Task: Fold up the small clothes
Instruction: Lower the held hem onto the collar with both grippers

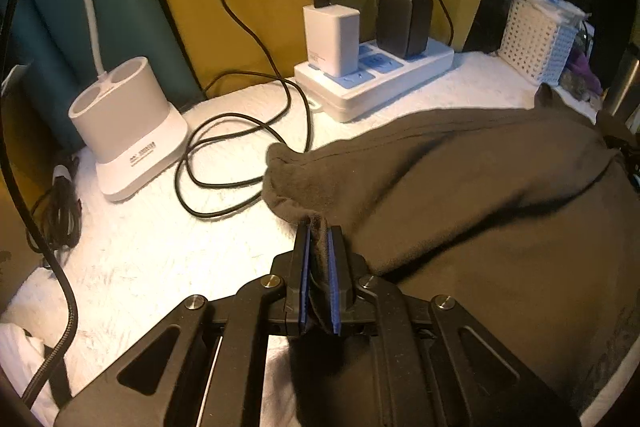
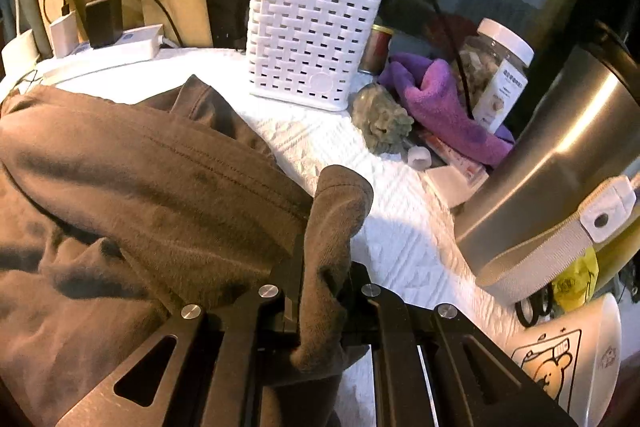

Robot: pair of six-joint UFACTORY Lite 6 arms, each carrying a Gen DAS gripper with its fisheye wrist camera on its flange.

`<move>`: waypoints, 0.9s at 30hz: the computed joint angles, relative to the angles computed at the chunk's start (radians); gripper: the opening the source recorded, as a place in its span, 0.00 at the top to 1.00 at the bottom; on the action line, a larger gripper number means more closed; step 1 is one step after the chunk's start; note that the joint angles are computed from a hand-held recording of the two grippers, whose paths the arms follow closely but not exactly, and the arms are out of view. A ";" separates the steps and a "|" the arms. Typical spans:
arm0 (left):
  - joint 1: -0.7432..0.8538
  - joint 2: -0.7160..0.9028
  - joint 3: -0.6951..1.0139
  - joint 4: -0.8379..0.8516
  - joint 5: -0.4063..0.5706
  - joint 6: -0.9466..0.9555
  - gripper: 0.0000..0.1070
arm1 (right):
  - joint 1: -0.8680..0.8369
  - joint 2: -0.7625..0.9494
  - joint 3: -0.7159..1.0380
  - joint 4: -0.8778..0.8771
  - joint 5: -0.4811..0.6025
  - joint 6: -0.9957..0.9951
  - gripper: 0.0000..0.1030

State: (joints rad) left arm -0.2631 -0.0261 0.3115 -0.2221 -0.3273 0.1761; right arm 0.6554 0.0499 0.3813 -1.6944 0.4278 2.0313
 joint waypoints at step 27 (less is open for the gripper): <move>0.024 0.256 0.309 -0.071 -0.072 0.147 0.95 | -0.213 0.178 0.242 -0.280 -0.052 0.055 0.93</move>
